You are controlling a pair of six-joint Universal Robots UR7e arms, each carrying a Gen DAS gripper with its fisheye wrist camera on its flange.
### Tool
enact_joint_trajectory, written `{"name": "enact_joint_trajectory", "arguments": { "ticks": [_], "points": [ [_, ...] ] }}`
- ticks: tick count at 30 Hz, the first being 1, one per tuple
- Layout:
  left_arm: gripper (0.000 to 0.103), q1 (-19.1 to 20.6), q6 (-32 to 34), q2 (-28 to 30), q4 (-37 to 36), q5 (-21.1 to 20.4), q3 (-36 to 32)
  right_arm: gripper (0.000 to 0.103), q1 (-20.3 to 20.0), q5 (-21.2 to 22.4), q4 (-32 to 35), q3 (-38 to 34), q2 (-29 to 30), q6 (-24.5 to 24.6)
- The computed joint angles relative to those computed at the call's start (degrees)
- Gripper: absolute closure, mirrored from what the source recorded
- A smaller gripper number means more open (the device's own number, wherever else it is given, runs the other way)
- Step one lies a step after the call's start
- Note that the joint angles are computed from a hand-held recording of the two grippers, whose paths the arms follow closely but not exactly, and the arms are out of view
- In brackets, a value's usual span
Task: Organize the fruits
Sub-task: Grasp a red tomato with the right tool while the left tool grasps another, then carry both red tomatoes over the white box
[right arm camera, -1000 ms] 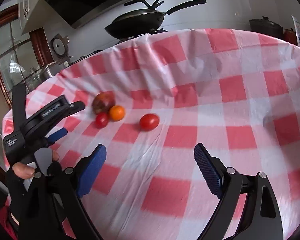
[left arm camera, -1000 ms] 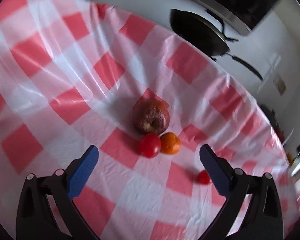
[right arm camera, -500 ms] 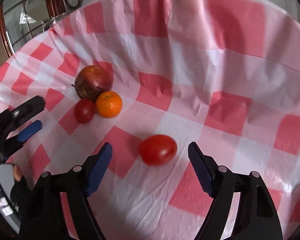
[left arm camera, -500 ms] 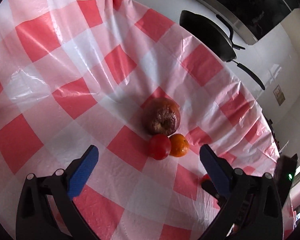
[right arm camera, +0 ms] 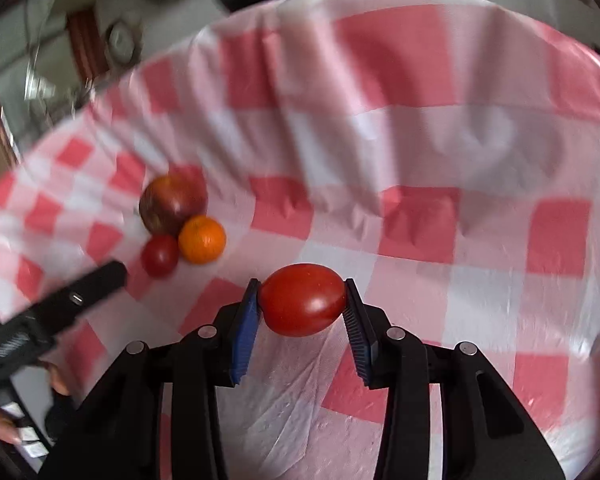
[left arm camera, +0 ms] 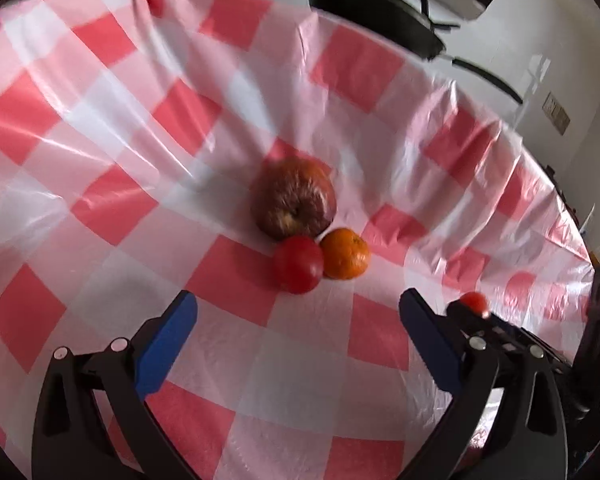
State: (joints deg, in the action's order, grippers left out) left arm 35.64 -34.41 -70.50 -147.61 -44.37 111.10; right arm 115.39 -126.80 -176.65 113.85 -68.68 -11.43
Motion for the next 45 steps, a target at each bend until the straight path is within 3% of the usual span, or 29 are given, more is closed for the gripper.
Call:
{"name": "enact_joint_trajectory", "arguments": {
  "ticks": [2, 5, 8, 10, 14, 15, 16, 17, 18, 27, 34, 37, 39, 41, 45],
  "points": [
    [0.002, 1.46, -2.21, 0.76, 5.49, -2.15, -2.72, 0.063, -0.72, 1.64, -1.27, 0.66, -0.85, 0.75],
    [0.004, 1.83, -1.39, 3.01, 11.36, 1.1, -6.35, 0.062, -2.39, 5.8, -2.36, 1.99, -2.4, 3.33],
    [0.026, 2.15, -0.01, 5.93, 18.78, 4.04, -10.58, 0.062, -3.19, 7.21, -1.08, 1.85, -2.99, 5.81],
    [0.032, 2.56, 1.81, 7.6, 21.45, 4.28, -12.57, 0.062, -3.65, 8.46, -0.81, 1.72, -3.24, 6.7],
    [0.037, 3.13, 4.16, 8.74, 20.98, 4.52, -13.47, 0.062, -3.89, 9.06, -0.3, 1.53, -3.17, 7.0],
    [0.048, 3.06, 4.59, 8.97, 21.0, 5.15, -13.53, 0.062, -3.96, 9.31, -0.11, 1.44, -3.08, 7.01],
    [0.051, 2.99, 5.13, 9.18, 21.14, 5.7, -13.56, 0.062, -4.07, 9.53, -0.13, 1.49, -3.09, 7.09],
    [0.065, 3.05, 6.21, 9.21, 20.14, 5.25, -13.4, 0.062, -4.22, 9.79, -0.17, 1.55, -3.15, 7.35],
    [0.068, 3.05, 7.51, 9.04, 18.7, 4.43, -12.94, 0.062, -4.39, 10.02, -0.15, 1.59, -3.2, 7.65],
    [0.068, 0.78, 6.42, 4.23, 6.28, 6.72, -5.34, 0.062, -6.58, 15.99, -1.35, 3.49, -5.36, 8.64],
    [0.068, -3.6, -0.68, -3.26, 5.33, 9.53, 2.78, 0.062, -6.22, 13.83, -3.12, 3.81, -5.36, 10.18],
    [0.068, -6.0, -4.68, -9.64, 8.62, 9.94, 7.19, 0.062, -5.34, 12.03, -10.42, 6.15, -5.86, 9.8],
    [0.068, -7.8, -6.7, -12.93, 11.6, 10.53, 9.42, 0.062, -3.08, 6.45, -12.65, 8.48, -6.79, 11.98],
    [0.068, -9.33, -8.13, -15.58, 13.91, 11.35, 11.02, 0.062, -0.59, 4.63, -12.61, 10.96, -8.16, 13.22],
    [0.068, -13.91, -14.16, -23.84, 20.37, 12.96, 14.68, 0.062, 8.69, -3.38, -8.4, 13.03, -7.36, 13.44]
  ]
}}
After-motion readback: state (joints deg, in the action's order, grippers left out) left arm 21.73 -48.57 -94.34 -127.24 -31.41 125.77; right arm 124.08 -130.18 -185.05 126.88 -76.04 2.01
